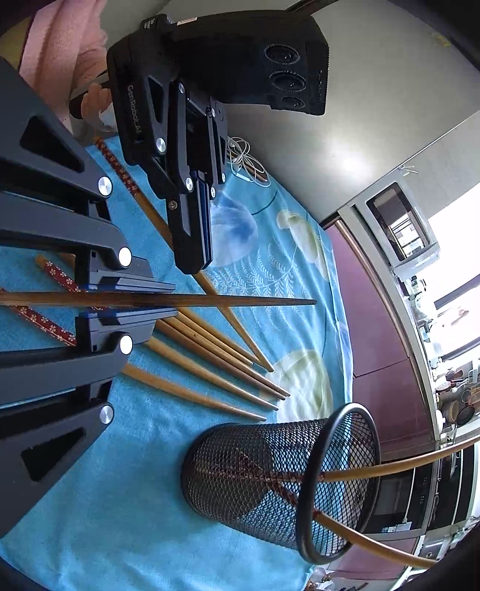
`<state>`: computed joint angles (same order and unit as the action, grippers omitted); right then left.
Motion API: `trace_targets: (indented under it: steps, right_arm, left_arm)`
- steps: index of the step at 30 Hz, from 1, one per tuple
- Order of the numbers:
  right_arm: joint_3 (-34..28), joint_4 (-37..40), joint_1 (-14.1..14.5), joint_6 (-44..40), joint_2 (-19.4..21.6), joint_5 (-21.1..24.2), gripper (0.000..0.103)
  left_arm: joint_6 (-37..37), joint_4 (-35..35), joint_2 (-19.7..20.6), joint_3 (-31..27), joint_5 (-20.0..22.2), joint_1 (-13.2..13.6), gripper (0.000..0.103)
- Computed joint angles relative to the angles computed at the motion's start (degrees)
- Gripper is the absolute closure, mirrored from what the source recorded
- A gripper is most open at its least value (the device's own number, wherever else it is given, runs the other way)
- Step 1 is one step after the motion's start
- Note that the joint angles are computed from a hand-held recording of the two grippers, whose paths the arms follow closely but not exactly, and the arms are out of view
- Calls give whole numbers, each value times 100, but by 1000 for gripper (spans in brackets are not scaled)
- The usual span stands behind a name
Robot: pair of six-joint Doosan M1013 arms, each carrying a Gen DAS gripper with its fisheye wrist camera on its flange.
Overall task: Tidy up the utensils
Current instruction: 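Lift the second chopstick upright with the right gripper toward the cup, then lower the chopstick into the mesh cup with the right gripper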
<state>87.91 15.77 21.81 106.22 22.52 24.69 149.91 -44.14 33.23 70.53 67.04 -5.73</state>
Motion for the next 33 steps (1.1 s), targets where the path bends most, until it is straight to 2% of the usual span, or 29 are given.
trace_targets:
  steps: [9,17,24,28,33]
  right_arm:
    - [-15,-190,10,103,7,41,95]
    - [-164,-383,15,199,100,290,97]
    - [173,-668,7,585,-171,-260,97]
    - [386,-1435,26,1312,-394,-652,97]
    - [561,-3031,56,2822,-627,-902,97]
  left_arm:
    - [-197,164,115,-91,82,-19,96]
    - [-251,344,175,-122,75,-68,96]
    - [-263,134,159,-167,53,-8,96]
    - [-97,-240,83,-191,96,63,96]
    - [140,-806,-4,-265,219,156,96]
